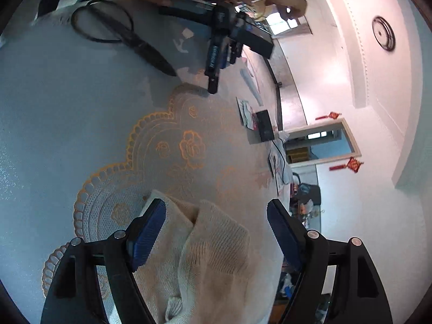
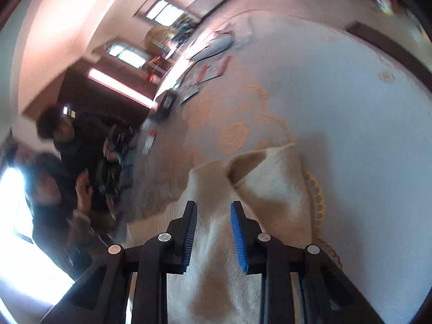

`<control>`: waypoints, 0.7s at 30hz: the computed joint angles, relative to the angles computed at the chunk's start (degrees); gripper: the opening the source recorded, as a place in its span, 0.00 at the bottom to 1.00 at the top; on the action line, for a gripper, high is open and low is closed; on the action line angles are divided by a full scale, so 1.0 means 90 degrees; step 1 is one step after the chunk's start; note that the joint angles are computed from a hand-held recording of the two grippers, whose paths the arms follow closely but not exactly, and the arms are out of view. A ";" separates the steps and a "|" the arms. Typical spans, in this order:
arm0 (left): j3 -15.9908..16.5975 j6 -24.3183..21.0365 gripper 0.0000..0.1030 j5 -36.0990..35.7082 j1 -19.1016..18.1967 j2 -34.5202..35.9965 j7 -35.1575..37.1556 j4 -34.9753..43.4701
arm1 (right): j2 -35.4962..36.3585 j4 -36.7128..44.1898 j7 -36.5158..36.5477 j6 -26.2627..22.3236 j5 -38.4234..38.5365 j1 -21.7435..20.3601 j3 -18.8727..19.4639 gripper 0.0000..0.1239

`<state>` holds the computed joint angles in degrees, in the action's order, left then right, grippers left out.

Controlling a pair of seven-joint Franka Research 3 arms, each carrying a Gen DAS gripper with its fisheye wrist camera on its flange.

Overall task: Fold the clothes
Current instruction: 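Lift the held sweater side with both grippers and fold it over the body, then open both grippers and release the folded sweater side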

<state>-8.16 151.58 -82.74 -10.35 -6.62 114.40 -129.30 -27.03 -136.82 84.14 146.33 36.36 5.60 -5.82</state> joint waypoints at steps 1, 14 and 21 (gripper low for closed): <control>-0.0095 0.0068 0.77 0.0158 -0.0073 -0.0087 0.0139 -0.0027 | -0.0050 0.0008 -0.0122 0.0063 -0.0564 -0.0052 0.0336 0.22; -0.0991 0.1658 0.77 0.4626 -0.0937 0.0130 -0.0914 -0.0515 | 0.0925 0.0162 -0.0200 0.0144 -0.3980 0.0204 0.1326 0.20; -0.0370 0.2336 0.75 0.4742 -0.1350 -0.0224 -0.1007 -0.1163 | 0.0384 -0.0035 0.1468 -0.0099 -0.4159 -0.0684 0.0823 0.22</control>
